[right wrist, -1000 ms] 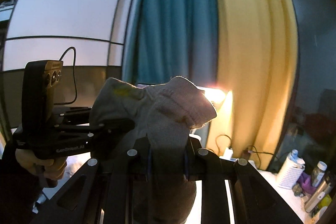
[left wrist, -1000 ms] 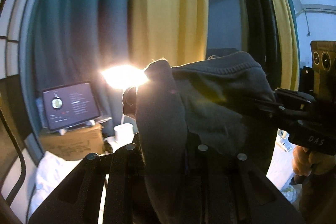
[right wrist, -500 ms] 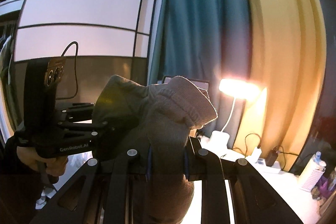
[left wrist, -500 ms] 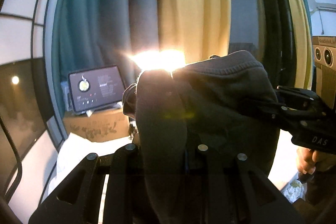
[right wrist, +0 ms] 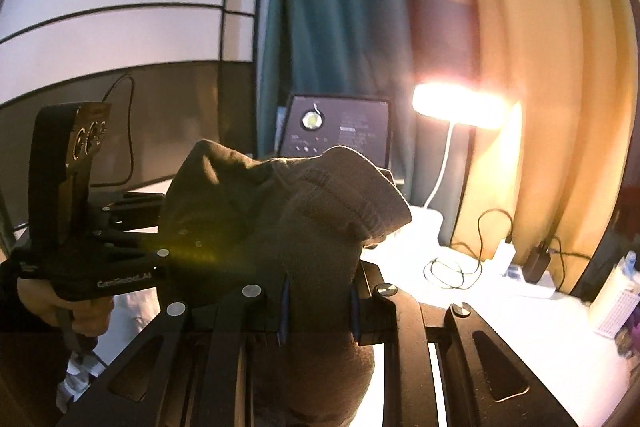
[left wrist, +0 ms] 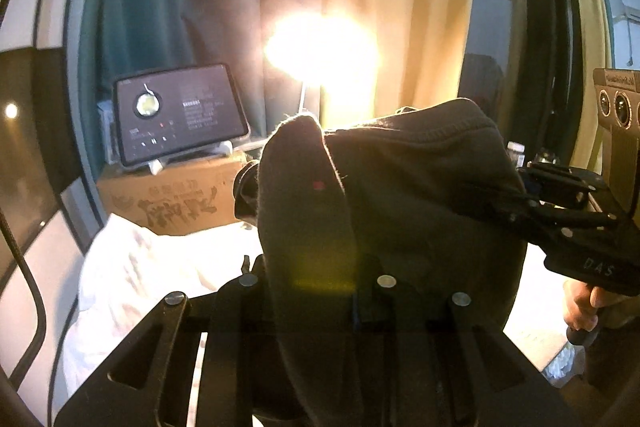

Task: Fold small clothes
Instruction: 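Lift the folded brown shirt with both grippers and carry it toward the pillow, then lower the shirt onto the bedspread beside the pillow with both grippers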

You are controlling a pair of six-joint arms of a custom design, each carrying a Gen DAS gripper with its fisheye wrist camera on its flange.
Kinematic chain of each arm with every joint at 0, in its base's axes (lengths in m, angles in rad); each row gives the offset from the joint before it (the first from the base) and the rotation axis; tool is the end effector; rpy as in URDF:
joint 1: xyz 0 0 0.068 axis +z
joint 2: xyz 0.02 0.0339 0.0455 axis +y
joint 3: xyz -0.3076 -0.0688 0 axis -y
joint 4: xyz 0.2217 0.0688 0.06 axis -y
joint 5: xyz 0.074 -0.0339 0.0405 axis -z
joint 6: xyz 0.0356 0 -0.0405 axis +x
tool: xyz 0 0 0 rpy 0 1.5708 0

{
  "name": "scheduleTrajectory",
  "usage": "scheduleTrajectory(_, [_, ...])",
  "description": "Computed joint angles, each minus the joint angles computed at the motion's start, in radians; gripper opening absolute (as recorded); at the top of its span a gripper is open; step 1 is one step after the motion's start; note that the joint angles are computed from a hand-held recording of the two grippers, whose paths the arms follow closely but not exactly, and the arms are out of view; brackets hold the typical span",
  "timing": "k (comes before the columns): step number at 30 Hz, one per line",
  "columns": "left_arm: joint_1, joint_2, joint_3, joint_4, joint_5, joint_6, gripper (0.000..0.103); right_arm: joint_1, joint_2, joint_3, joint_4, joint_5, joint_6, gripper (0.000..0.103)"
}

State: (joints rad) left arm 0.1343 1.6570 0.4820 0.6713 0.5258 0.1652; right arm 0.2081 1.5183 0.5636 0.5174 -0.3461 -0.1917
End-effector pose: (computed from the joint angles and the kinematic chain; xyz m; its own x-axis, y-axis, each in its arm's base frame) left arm 0.2790 0.0197 0.1880 -0.4192 0.0869 -0.9037 0.3941 0.9141 -0.0949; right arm 0.2698 0.0693 0.2289 -0.3125 -0.2492 -0.9167 -0.5649 0.8245 -0.0316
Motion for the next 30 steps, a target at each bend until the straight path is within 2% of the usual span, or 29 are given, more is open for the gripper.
scheduleTrajectory(9, [-0.03,0.186,0.176,-0.09,-0.015,0.015,0.021,-0.033,0.233,0.149,0.002,-0.01,0.021,0.022])
scheduleTrajectory(17, [-0.056,0.341,0.339,-0.175,-0.033,0.013,0.021,-0.058,0.42,0.322,-0.07,-0.018,0.026,0.022])
scheduleTrajectory(30, [-0.099,0.567,0.638,-0.372,-0.083,0.014,0.021,-0.099,0.695,0.609,-0.218,-0.04,0.043,0.022])
